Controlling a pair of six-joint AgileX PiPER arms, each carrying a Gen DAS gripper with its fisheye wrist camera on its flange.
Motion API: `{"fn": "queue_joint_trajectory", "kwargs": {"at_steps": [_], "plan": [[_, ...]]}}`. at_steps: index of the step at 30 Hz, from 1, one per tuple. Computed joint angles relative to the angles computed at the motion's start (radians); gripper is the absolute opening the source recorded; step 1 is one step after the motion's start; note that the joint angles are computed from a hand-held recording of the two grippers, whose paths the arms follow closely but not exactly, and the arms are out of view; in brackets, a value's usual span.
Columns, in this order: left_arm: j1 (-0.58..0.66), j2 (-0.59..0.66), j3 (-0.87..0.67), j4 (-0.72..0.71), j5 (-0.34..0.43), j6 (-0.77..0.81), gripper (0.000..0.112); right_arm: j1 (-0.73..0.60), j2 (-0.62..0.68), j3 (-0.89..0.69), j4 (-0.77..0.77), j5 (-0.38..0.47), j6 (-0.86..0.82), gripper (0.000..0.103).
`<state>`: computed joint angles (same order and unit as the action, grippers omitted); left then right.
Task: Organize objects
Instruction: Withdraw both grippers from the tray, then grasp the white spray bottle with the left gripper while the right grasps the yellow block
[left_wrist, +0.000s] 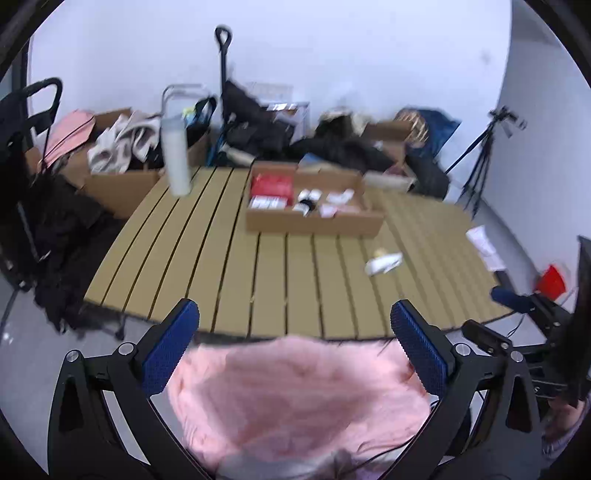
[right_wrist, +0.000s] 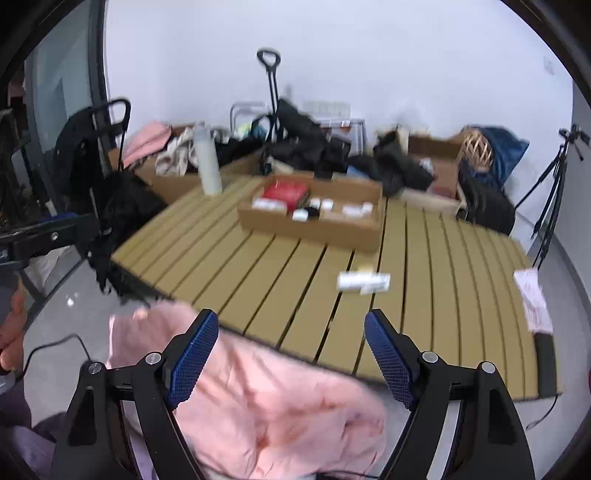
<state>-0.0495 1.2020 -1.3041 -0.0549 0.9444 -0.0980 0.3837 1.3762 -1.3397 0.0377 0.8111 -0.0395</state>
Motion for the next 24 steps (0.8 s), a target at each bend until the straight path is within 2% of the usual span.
{"fn": "queue_joint_trajectory", "kwargs": {"at_steps": [3, 5, 13, 15, 17, 18, 20, 24], "plan": [[-0.043, -0.039, 0.023, 0.045, -0.015, -0.042, 0.103, 0.078, -0.017, -0.001, -0.212, 0.001, 0.145, 0.085], [-0.066, -0.068, 0.037, 0.070, -0.031, -0.057, 0.103, 0.101, -0.039, 0.009, -0.278, -0.009, 0.181, 0.085], [-0.119, -0.053, 0.070, 0.121, -0.056, -0.096, 0.103, 0.042, -0.036, 0.044, -0.253, -0.011, 0.152, 0.085], [-0.136, -0.038, 0.098, 0.131, -0.100, -0.101, 0.103, 0.008, -0.035, 0.063, -0.205, -0.028, 0.121, 0.085], [-0.159, -0.026, 0.129, 0.108, -0.178, -0.056, 0.103, -0.032, -0.032, 0.081, -0.160, -0.045, 0.096, 0.085], [-0.170, 0.008, 0.123, 0.074, -0.209, -0.008, 0.103, -0.055, -0.029, 0.092, -0.142, -0.059, 0.092, 0.085], [-0.195, 0.104, 0.068, 0.048, -0.215, 0.024, 0.103, -0.108, -0.009, 0.100, -0.093, -0.076, 0.079, 0.084], [-0.191, 0.405, -0.148, -0.195, -0.222, 0.264, 0.102, -0.216, 0.054, 0.089, 0.047, -0.083, -0.031, 0.084]]}}
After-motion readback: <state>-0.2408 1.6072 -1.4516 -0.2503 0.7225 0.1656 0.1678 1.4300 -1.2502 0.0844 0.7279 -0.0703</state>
